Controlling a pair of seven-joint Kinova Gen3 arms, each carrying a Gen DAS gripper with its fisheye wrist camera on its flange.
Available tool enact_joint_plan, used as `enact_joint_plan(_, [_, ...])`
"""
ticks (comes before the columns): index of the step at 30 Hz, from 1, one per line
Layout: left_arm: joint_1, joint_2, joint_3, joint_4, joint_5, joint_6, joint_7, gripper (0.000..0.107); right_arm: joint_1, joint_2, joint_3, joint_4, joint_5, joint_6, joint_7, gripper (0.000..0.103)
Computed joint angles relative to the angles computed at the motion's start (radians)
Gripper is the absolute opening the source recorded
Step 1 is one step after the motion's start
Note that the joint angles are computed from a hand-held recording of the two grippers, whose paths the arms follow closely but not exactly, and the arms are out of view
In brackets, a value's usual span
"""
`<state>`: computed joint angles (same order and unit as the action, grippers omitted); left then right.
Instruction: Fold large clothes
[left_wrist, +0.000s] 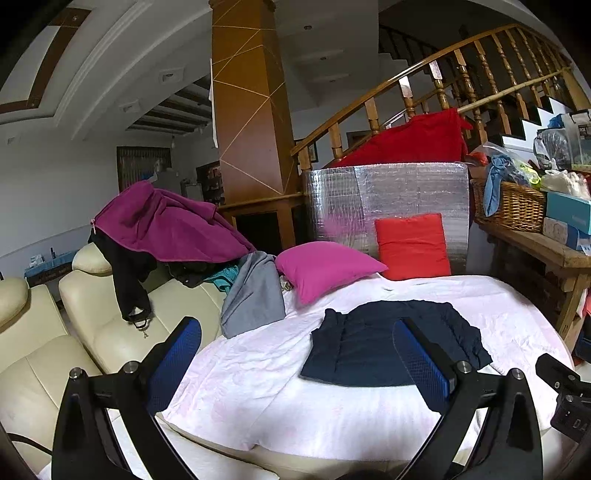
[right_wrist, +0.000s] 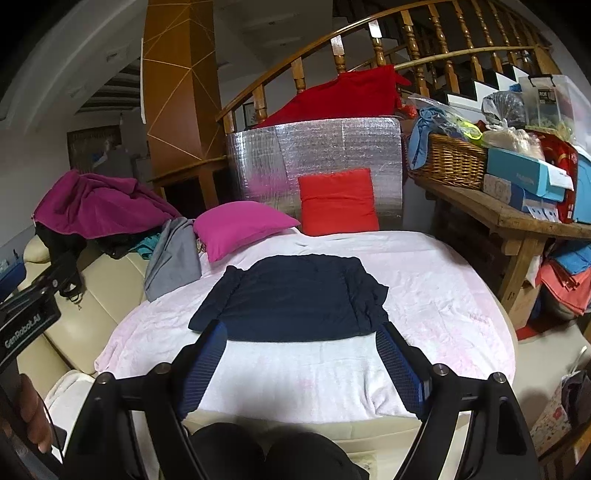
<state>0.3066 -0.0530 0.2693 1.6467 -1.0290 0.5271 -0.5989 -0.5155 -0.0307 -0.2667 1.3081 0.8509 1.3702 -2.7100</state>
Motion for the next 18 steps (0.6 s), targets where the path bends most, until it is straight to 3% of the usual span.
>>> enact_joint_plan(18, [0.001, 0.001, -0.008, 0.004, 0.000, 0.002, -0.005, 0.103, -0.002, 0.010, 0.007, 0.008, 0.005, -0.017, -0.036, 0.086])
